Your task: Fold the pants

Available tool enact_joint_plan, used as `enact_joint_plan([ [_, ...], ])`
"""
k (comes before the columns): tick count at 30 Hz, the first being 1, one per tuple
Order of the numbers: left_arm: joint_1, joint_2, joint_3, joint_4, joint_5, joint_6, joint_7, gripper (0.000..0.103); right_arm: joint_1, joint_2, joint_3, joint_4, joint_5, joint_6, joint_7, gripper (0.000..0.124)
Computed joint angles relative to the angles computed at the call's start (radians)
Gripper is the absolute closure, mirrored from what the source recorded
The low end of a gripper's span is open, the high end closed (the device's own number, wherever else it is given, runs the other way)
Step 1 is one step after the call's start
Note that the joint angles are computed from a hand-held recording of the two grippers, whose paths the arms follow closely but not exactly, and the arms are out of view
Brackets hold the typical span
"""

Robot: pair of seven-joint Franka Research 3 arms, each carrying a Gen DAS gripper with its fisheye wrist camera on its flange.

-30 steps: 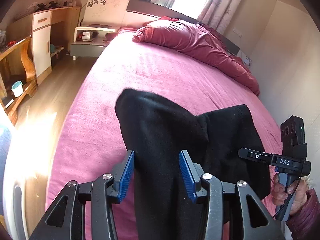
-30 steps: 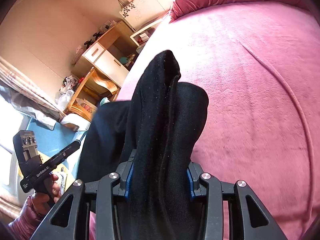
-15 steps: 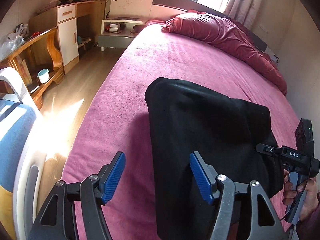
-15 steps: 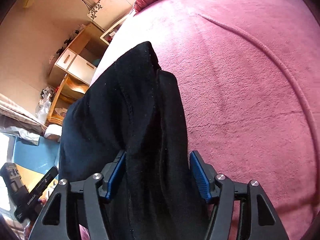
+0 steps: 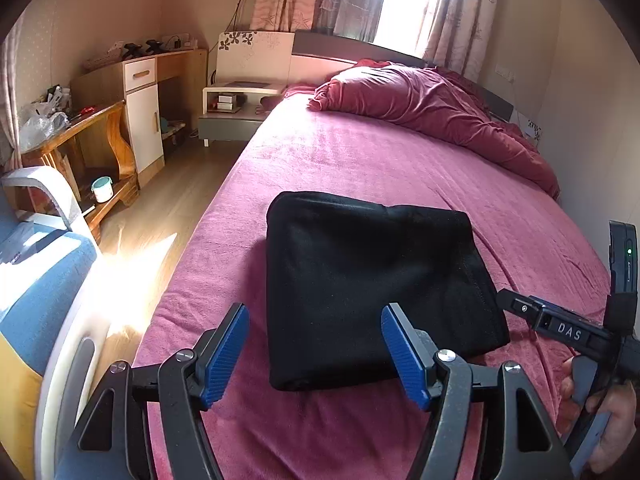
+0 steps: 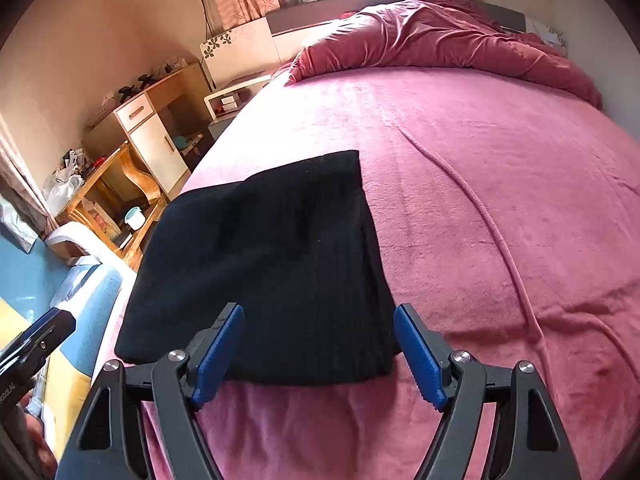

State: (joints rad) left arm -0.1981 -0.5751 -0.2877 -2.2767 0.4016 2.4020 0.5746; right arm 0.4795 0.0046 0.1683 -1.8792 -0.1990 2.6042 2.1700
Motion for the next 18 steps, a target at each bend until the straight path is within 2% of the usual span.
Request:
enact_joint_plan([
  [9,-0.021,-0.077,-0.058,-0.024,0.022,-0.094,-0.070,0.033,0.022,-0.091,0.077,-0.071,-0.212,-0.076,0.193,0.046],
  [13,-0.031,-0.095,-0.074,-0.032,0.034,-0.135,-0.105,0.033,0.026,-0.109,0.100,-0.080,-0.286,-0.100,0.249,0.046],
  [18,-0.048,-0.105,-0.083,-0.032,0.050,-0.172,-0.122,0.033,0.028,-0.132,0.112,-0.096,-0.312,-0.115,0.270,0.046],
])
